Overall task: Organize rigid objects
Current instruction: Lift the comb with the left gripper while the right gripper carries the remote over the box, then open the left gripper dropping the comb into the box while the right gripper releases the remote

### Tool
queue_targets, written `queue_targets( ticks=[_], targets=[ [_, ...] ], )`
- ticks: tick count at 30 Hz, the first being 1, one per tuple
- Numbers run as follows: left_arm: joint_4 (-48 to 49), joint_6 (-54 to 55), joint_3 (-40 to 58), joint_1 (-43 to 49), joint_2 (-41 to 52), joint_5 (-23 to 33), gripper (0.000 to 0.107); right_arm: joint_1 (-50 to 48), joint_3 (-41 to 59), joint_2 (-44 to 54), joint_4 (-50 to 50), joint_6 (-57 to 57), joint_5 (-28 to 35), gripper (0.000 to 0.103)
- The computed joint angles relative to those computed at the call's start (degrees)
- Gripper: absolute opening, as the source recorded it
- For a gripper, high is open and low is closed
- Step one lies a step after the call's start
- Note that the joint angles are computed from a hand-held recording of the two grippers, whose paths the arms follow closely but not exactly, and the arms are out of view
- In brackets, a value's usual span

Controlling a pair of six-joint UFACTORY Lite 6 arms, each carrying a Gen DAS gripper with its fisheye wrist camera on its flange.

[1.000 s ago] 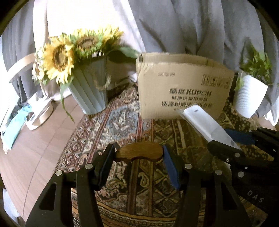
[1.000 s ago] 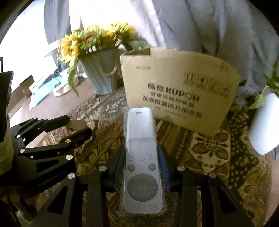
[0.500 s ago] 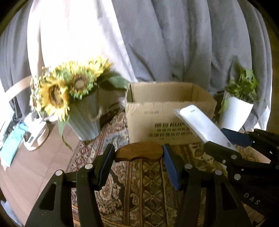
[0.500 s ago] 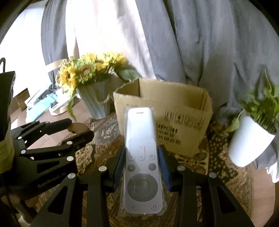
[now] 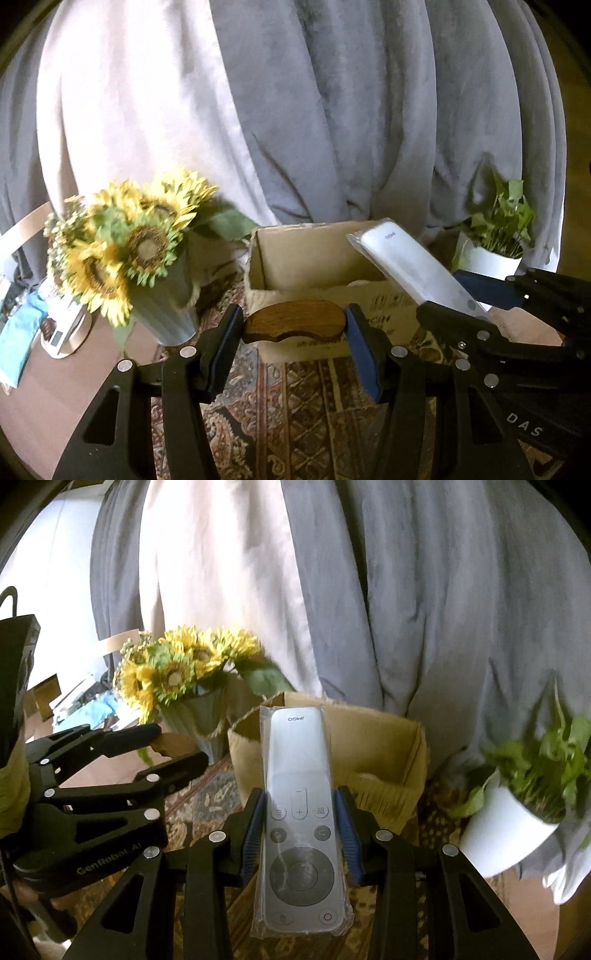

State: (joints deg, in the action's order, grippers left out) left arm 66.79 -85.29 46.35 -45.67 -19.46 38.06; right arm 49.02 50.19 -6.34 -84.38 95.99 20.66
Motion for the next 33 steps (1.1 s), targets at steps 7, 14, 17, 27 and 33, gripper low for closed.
queue_targets(
  ticks=[7, 14, 17, 27, 33],
  targets=[
    [-3.31, 8.38, 8.24, 4.91, 7.00, -4.82, 0.056, -5.20, 7.73, 3.71, 12.82, -18.50, -3.72, 0.039],
    [-10.83, 19.84, 18.55, 8.73, 14.48, -6.74, 0.056, -10.69, 17.13, 9.75, 35.28, -45.61, -5.51, 0.039],
    [-16.37, 26.73, 22.95, 10.88, 17.47, -7.78, 0.056, -12.69, 21.45, 12.72, 43.46, -55.14, -5.07, 0.039],
    [-37.56, 52.42, 41.43, 17.17, 31.70, -4.95, 0.056, -17.27, 40.43, 25.92, 66.91, -84.14, 2.57, 0.039],
    [-44.56, 62.36, 49.46, 19.35, 38.81, -1.83, 0.056, -19.57, 52.00, 34.77, 77.94, -98.43, 9.76, 0.039]
  ],
)
